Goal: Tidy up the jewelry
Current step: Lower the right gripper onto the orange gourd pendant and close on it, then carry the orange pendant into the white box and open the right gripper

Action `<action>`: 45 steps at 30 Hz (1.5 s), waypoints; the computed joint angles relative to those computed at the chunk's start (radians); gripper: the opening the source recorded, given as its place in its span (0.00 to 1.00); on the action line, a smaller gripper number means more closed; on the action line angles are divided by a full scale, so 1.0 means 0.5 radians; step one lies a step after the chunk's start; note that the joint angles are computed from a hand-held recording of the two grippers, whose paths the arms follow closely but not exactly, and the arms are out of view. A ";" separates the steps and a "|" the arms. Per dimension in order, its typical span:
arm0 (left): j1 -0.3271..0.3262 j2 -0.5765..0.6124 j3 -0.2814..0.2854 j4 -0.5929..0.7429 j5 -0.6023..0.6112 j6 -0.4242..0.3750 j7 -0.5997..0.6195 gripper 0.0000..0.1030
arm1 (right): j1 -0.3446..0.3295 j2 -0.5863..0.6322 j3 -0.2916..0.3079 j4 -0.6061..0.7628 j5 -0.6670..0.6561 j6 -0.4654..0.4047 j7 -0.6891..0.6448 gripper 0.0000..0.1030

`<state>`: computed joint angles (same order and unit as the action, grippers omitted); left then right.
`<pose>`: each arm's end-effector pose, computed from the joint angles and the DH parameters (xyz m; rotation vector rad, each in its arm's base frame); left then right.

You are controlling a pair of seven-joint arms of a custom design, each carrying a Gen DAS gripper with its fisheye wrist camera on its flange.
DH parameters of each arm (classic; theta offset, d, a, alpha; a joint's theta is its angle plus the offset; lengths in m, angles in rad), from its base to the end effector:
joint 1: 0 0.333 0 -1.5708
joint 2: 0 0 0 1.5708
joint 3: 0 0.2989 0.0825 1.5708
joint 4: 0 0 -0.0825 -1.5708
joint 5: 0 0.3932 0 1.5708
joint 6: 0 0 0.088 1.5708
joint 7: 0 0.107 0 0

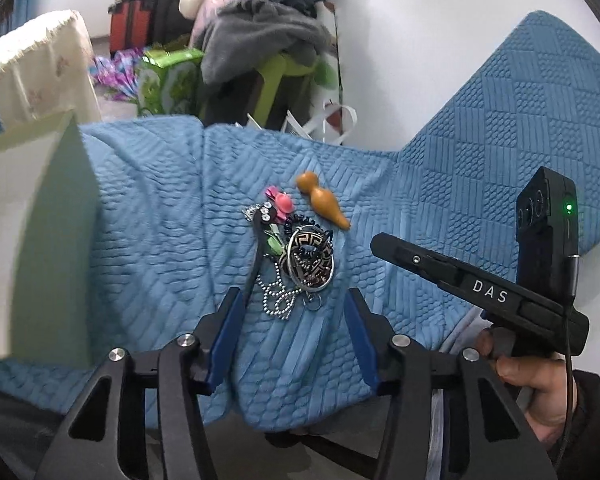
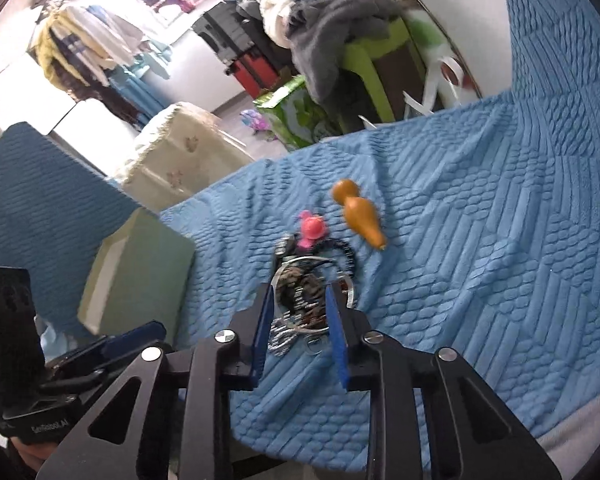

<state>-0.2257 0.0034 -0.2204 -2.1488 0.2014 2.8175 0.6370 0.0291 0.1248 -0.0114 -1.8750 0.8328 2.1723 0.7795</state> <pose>0.5300 -0.2643 0.4540 -2.2720 1.6422 -0.9436 0.6206 0.0396 0.4519 -1.9956 1.3538 0.1645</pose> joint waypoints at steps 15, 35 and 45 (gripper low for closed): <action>0.102 0.431 -0.078 0.298 -0.436 0.055 0.470 0.18 | 0.071 0.440 0.081 0.431 -0.473 0.339 -0.044 0.22; 0.041 0.576 -0.022 0.477 -0.284 -0.052 0.358 0.01 | 0.103 0.517 0.097 0.499 -0.749 0.421 0.071 0.21; -0.023 0.365 0.015 0.387 -0.065 -0.110 0.169 0.01 | 0.065 0.246 0.084 0.222 -0.620 0.520 0.096 0.19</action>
<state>-0.2370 0.1859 -0.2127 -1.9554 0.1691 2.7625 0.7217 0.0618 0.2478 0.0305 -1.7638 0.5227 2.4322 0.8273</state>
